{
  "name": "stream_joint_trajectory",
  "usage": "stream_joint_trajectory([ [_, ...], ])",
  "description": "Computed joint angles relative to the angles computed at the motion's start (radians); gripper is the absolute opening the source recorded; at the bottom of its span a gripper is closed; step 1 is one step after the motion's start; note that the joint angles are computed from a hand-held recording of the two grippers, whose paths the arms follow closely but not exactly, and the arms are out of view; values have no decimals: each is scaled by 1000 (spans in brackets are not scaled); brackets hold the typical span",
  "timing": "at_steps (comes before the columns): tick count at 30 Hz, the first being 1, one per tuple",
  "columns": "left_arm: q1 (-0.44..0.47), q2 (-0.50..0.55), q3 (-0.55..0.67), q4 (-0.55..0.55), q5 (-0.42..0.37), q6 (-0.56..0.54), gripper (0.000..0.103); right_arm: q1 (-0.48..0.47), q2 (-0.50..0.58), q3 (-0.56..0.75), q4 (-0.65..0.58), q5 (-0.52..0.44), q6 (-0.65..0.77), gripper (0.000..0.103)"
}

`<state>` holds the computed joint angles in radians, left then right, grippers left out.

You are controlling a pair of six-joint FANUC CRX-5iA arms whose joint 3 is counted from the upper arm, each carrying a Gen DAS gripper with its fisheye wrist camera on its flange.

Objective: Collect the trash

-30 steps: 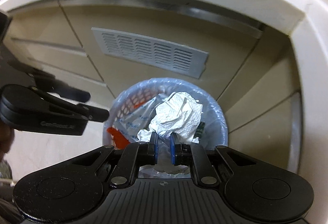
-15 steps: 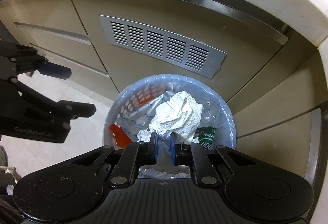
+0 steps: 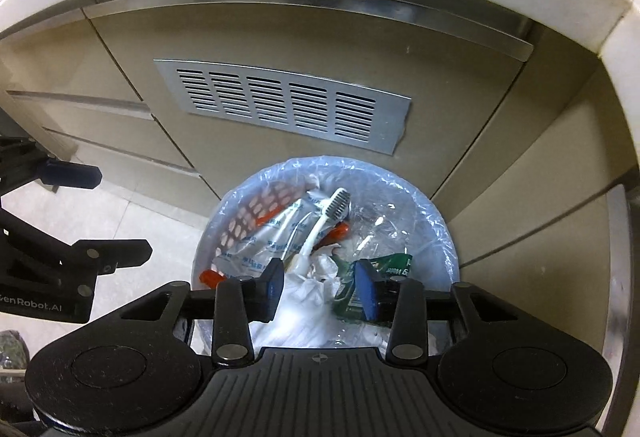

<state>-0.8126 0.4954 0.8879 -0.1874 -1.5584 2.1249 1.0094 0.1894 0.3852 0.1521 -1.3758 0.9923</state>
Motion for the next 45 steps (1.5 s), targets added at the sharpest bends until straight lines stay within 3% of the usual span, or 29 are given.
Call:
stream_joint_trajectory([
  [16,-37,-11,13,-61,19,-39,83,21,-68,-61,20,28,-67,49],
  [28,-75,25,164,-159,-75,-66,96,55,-173,-127,22,109,-127,61],
  [33,-55,-20,103,-128,5,-90,97,92,-203,-163,98,146,-204,64],
  [38,-3,-89,-10,-40,145,-219,101,176,-218,-196,268,109,-435,67],
  [42,76,-196,-211,118,341,-371,102,274,-182,-192,425,-3,-690,70],
  [45,138,-287,-384,269,466,-559,102,363,-122,-153,519,-126,-931,73],
])
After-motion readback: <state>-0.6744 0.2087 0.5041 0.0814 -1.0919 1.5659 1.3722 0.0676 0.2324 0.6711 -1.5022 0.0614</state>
